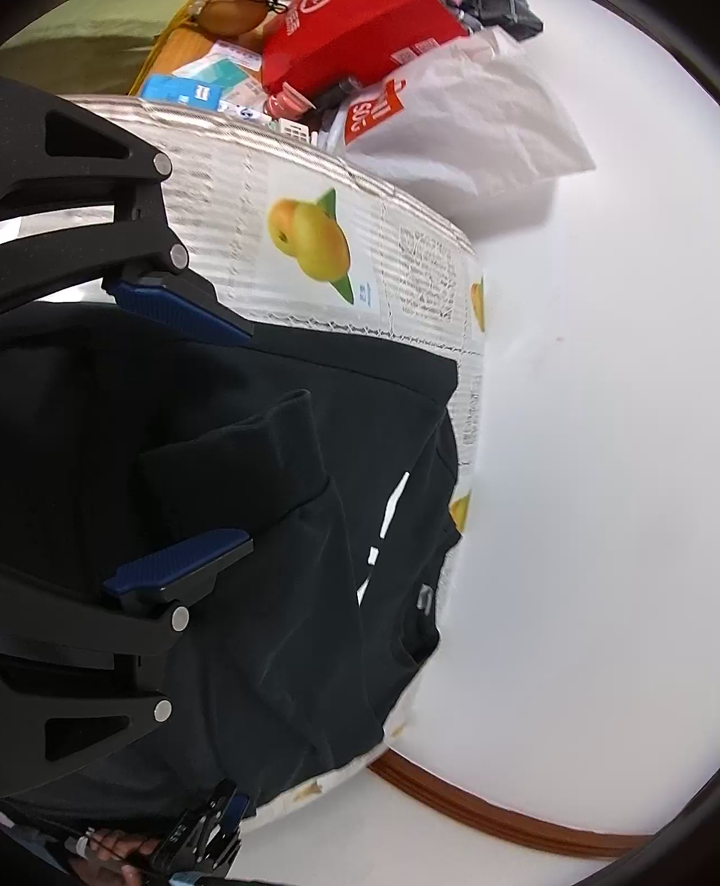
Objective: Fold small clothes
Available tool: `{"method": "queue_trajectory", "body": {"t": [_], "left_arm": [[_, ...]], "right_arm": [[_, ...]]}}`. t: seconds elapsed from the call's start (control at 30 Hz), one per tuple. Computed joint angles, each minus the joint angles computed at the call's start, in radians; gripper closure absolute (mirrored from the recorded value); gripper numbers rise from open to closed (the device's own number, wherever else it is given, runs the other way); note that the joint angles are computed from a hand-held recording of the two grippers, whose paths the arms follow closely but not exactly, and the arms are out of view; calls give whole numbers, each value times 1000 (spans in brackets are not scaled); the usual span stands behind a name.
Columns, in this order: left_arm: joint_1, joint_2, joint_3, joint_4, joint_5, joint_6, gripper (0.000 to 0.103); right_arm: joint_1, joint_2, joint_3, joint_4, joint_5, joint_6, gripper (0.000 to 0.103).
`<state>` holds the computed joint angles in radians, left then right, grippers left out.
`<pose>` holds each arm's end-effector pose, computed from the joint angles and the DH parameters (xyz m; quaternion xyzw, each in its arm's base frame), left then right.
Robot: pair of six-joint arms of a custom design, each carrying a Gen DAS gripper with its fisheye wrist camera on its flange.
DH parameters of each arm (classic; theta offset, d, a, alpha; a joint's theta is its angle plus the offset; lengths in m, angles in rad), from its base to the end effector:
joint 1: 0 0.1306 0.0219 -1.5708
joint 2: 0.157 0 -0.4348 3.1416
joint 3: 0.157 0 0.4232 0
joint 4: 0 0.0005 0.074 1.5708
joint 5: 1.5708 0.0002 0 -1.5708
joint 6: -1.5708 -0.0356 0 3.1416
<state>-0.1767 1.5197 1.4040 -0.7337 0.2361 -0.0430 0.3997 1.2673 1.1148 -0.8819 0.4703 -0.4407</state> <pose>0.5495 -0.1071 0.4324 0.1432 0.9190 -0.1334 0.3423 0.4031 0.1522 0.4055 0.0810 0.9362 -0.1000 0.3269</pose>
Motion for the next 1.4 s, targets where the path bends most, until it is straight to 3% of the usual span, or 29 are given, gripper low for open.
{"method": "queue_trajectory", "body": {"t": [0.1, 0.2, 0.27, 0.3, 0.33, 0.47, 0.6, 0.7, 0.8, 0.93, 1.1, 1.27, 1.37, 1.4], "left_arm": [[-5, 49, 38, -23, 3, 19, 49], [-9, 85, 60, -31, 6, 47, 68], [-12, 93, 68, -37, 26, 50, 92], [-17, 91, 68, -35, 15, 36, 93], [-22, 78, 59, -13, -2, 17, 94], [-8, 37, 45, 27, 50, 37, 94], [-8, 41, 55, 18, 17, 24, 94], [-11, 68, 65, -17, -6, 25, 94], [-13, 77, 57, -25, -21, 20, 94], [-20, 71, 56, -35, -61, -6, 90], [-25, 53, 44, -46, -76, -20, 87], [-22, 29, 23, -71, -63, -25, 79], [-19, -1, -1, -81, -54, -36, 68], [-18, -13, -12, -79, -53, -38, 66]], "right_arm": [[-5, 4, -18, 28, 4, 22, 65], [7, -1, -31, 50, 33, 57, 66], [12, -4, -37, 73, 19, 93, 88], [14, -2, -38, 82, 3, 116, 101], [24, -3, -38, 82, 25, 122, 102], [22, -45, -55, 115, 4, 140, 102], [40, -107, -74, 138, 5, 159, 102], [13, -107, -83, 120, -60, 130, 103], [2, -75, -76, 52, -34, 85, 103], [-20, -143, -104, 86, -91, 56, 102], [-72, -174, -116, 95, -51, 6, 93], [-135, -155, -124, 27, -103, -86, 93], [-111, -209, -135, -11, -56, -130, 89], [-102, -230, -143, -19, -39, -139, 82]]}}
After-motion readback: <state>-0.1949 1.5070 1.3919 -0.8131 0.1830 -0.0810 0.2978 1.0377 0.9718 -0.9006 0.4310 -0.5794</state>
